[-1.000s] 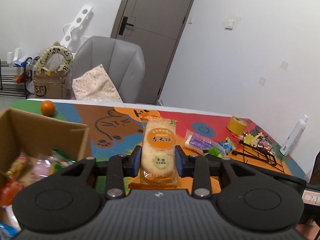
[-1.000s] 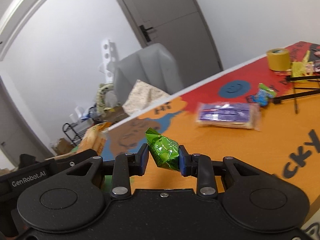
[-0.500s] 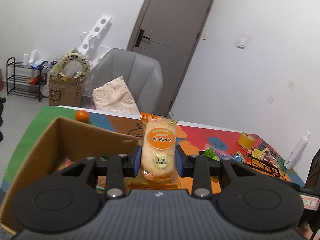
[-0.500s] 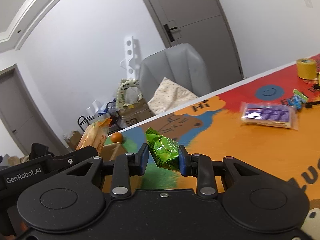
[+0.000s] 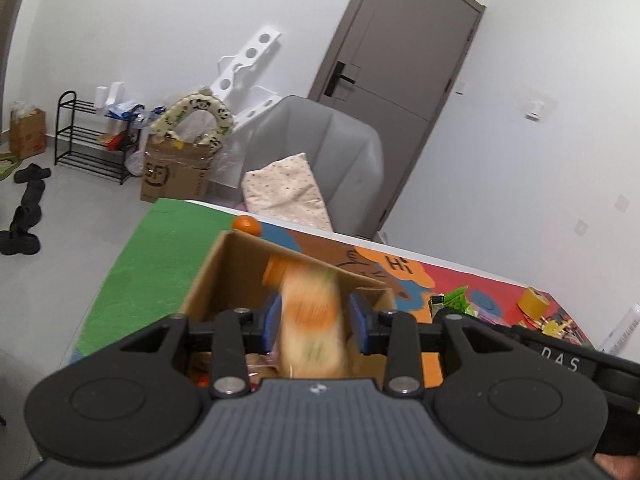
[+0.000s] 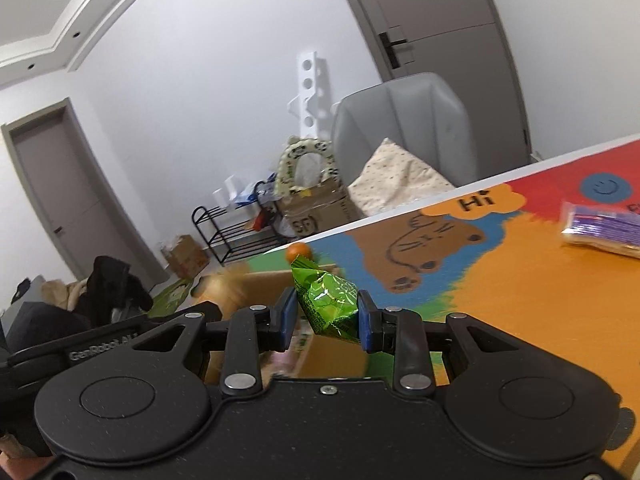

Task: Organize snacks
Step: 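Carry both snacks over the cardboard box and open both tools to drop them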

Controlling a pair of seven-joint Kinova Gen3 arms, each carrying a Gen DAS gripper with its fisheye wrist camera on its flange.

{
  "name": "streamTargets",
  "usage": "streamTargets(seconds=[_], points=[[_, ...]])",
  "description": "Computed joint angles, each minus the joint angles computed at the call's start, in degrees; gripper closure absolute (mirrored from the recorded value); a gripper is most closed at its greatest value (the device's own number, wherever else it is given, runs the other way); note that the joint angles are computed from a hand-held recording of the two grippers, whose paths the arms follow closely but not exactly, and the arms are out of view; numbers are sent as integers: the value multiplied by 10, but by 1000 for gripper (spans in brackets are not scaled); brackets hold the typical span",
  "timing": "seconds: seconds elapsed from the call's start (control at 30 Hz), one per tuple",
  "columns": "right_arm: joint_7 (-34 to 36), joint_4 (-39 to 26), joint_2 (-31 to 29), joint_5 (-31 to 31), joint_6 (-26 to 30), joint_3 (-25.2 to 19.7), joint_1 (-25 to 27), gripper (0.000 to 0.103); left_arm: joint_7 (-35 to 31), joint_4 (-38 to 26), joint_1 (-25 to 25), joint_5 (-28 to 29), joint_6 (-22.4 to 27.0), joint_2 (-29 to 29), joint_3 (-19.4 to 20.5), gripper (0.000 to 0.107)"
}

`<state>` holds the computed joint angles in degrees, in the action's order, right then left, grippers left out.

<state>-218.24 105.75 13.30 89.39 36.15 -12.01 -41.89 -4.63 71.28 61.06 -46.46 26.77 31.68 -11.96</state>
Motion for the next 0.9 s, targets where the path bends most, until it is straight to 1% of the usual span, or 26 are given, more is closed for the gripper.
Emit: streamTargets(seconds=[0.07,0.13,0.2,0.23,0.27,0.3,0.33,0.37,0.43,0.53,0.6,0.63,0.67,0.73,0.8,0.87,0.9], points=[[11,-9,3,-5,-11,-1,1,74,7,8,-2,3,1,-5,-1,64],[2,-12,4,7,-45,0,8,74,17,16,1,-2,0,-10,-7,58],[11,-20,7,4,-54,-2,7,74,27,22,5,-12,1,-14,-11,52],[20,-25,9,-1,-57,-2,6,73,31,26,6,-16,2,-16,-11,46],[31,-28,10,-7,-62,-1,6,71,36,28,7,-20,4,-17,-10,41],[43,-32,11,-17,-67,0,5,69,39,27,7,-22,14,-18,-8,39],[49,-33,11,-24,-68,1,2,65,42,26,8,-25,23,-18,-5,34],[49,-33,11,-29,-64,4,-1,63,51,30,8,-32,22,-19,-6,29],[46,-29,9,-38,-60,9,-5,62,67,39,9,-45,19,-24,-4,25],[25,-15,1,-37,-46,13,-11,61,63,32,4,-52,36,-23,14,22],[6,-2,-6,-29,-33,11,-14,55,59,21,3,-54,48,-18,24,20],[-1,4,-10,-28,-20,9,-16,50,56,16,2,-54,51,-16,29,19],[-8,11,-14,-24,-7,6,-18,44,54,11,2,-55,52,-14,33,19],[-19,25,-22,-21,20,0,-20,38,49,4,3,-56,48,-9,39,16],[-32,38,-31,-19,42,-4,-19,35,33,-13,3,-50,51,0,47,14],[-51,53,-40,-13,60,-10,-16,27,6,-41,3,-36,64,14,57,13],[-61,61,-46,-12,73,-13,-16,25,-11,-58,2,-26,74,23,63,13]])
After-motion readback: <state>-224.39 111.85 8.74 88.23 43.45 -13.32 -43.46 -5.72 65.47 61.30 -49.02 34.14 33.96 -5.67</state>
